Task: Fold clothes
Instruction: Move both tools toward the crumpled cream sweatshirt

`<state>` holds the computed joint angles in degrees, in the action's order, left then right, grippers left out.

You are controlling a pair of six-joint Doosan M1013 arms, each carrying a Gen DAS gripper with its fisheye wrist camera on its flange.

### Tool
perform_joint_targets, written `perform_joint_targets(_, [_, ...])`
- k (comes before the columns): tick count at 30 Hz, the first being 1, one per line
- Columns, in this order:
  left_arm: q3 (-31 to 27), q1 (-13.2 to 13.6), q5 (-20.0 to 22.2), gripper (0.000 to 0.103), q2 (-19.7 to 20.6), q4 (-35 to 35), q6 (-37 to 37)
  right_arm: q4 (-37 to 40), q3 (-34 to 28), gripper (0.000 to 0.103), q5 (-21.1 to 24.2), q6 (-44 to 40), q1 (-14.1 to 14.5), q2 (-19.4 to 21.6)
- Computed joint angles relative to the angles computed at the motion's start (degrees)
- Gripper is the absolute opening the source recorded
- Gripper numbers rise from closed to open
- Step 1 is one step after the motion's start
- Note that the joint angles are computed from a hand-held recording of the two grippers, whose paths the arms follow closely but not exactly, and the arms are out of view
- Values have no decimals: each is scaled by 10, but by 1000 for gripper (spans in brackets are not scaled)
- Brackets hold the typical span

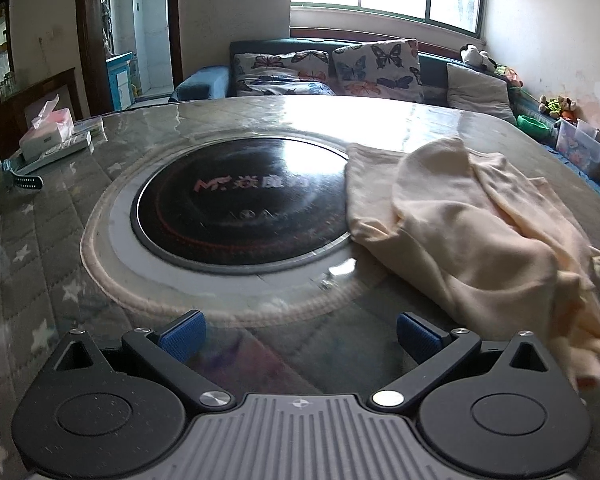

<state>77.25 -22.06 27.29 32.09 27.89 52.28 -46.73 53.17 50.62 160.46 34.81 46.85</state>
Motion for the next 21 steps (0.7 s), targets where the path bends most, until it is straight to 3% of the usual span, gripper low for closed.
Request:
perform_joint_targets(8, [27,-16,-6,103,-24,-7,-2,24,46,103,-41,-52,16,-32])
perform_joint_targets(21, [53,-38,10,103,-45,3,-10,61,102,103,-104,-54,36,-66])
